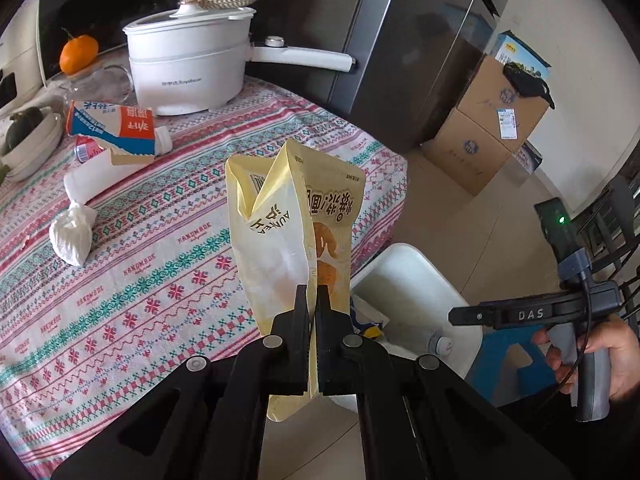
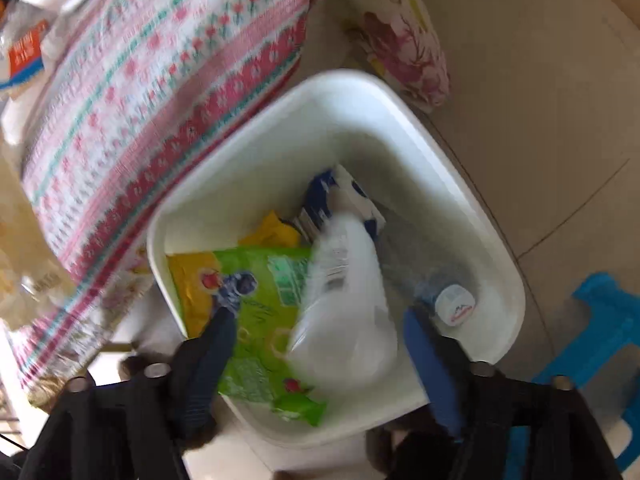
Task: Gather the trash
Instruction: 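Carry the yogurt bottle and bread bag to the white bin and release both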
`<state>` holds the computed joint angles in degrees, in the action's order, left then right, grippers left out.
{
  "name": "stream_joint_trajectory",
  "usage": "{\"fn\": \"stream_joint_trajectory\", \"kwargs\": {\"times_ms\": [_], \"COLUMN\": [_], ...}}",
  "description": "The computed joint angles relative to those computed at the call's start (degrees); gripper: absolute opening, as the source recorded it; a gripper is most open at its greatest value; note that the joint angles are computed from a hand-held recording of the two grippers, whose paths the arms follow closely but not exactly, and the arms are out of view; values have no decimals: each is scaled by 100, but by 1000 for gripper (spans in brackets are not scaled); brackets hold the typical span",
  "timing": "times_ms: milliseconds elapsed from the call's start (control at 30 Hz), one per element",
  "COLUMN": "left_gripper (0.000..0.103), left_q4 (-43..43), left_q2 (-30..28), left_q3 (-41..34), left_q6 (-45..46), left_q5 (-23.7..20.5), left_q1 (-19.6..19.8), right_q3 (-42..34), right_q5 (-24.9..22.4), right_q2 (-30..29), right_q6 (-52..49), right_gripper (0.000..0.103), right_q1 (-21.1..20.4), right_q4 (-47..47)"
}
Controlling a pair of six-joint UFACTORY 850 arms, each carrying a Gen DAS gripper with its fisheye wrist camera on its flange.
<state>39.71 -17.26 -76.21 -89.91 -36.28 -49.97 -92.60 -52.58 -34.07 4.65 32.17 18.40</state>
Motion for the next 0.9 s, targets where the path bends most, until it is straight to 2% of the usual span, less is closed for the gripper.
{"fn": "stream_joint_trajectory", "kwargs": {"times_ms": [200, 333, 533, 633, 667, 700, 733, 767, 900], "left_gripper": [2, 2, 6, 16, 29, 37, 51, 57, 59], "left_q4": [-652, -1127, -1405, -1438, -1435, -1364, -1243, -1118, -830], "left_q2": [-393, -672, -975, -1054, -1037, -1016, -982, -940, -758], "left_q3": [-305, -528, -799, -906, -882, -855, -818, -778, -679], "left_q6": [494, 901, 1289, 1384, 1375, 1286, 1148, 1007, 814], "left_q5": [428, 639, 661, 515, 505, 488, 480, 472, 307], "left_q1": [63, 87, 105, 119, 127, 125, 121, 114, 102], "right_q3": [254, 331, 488, 486, 486, 498, 514, 513, 567], "right_q5": [686, 1101, 1650, 1749, 1767, 1779, 1795, 1812, 1911], "right_q2": [436, 682, 957, 973, 976, 986, 1001, 1004, 1070], "right_q6": [43, 200, 444, 430, 430, 419, 382, 391, 483], "right_gripper": [77, 77, 77, 77, 77, 77, 77, 77, 77], "right_q1": [-69, -65, -63, -88, -98, -106, -121, -124, -91], "right_q4": [228, 52, -339, -398, -397, -381, -329, -338, -537]}}
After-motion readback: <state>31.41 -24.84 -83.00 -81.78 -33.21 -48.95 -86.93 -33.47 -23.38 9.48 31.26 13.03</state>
